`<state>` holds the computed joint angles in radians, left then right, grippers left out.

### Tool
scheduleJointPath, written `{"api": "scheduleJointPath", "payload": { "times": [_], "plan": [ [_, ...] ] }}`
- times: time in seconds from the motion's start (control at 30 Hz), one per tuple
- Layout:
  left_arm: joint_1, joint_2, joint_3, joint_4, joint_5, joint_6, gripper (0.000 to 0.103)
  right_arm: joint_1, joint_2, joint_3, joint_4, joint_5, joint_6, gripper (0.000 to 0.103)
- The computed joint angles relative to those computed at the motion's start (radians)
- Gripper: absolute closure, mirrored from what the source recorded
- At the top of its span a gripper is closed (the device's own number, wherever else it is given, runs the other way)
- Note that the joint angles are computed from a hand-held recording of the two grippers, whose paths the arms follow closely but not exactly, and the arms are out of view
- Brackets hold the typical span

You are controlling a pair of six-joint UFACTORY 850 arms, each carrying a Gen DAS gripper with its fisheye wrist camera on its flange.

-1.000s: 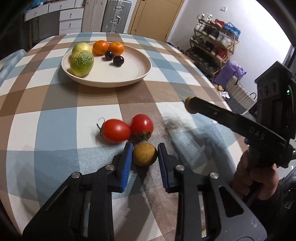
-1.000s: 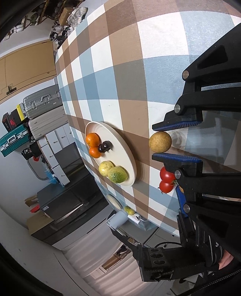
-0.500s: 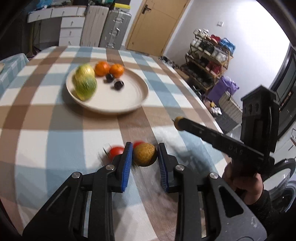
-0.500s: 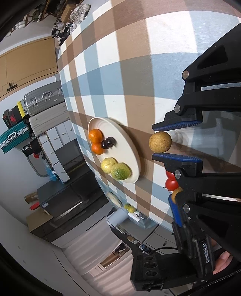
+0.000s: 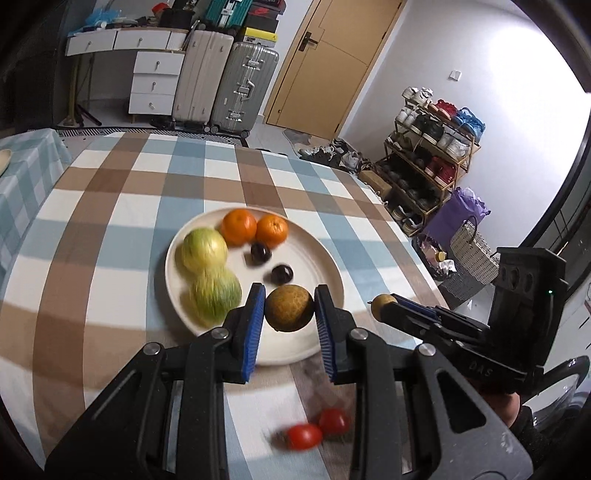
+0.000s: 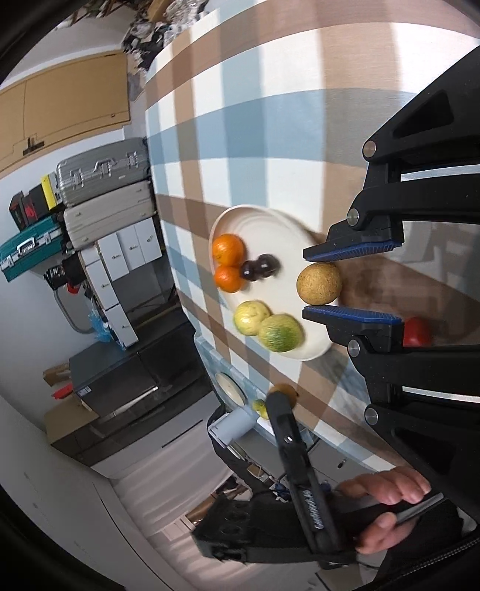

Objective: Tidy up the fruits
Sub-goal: 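Carry both kiwis onto the cream plate and open both grippers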

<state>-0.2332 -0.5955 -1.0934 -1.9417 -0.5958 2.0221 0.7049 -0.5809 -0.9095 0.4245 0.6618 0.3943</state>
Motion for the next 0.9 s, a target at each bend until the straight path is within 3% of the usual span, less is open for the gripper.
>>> {"api": "scheduleJointPath", "payload": {
  "times": [0.27, 0.4, 0.57, 0.8, 0.9],
  "plan": [
    [-0.03, -0.131, -0.22, 0.199, 0.076, -0.206, 0.079, -0.091, -0.043, -0.103, -0.143, -0.07, 0.044, 0.078],
    [-0.047, -0.173, -0.283, 0.205, 0.128, -0.191, 0.078, -0.133, -0.081, -0.164, -0.237, -0.11, 0.12, 0.078],
    [-0.057, -0.237, -0.386, 0.397, 0.138, -0.368, 0.078, -0.174, -0.139, -0.235, -0.369, -0.14, 0.245, 0.078],
    [-0.064, -0.299, -0.467, 0.526, 0.13, -0.511, 0.078, -0.199, -0.196, -0.299, -0.436, -0.167, 0.326, 0.078],
    [-0.074, -0.309, -0.476, 0.538, 0.162, -0.508, 0.078, -0.203, -0.213, -0.319, -0.456, -0.176, 0.341, 0.078]
  ]
}}
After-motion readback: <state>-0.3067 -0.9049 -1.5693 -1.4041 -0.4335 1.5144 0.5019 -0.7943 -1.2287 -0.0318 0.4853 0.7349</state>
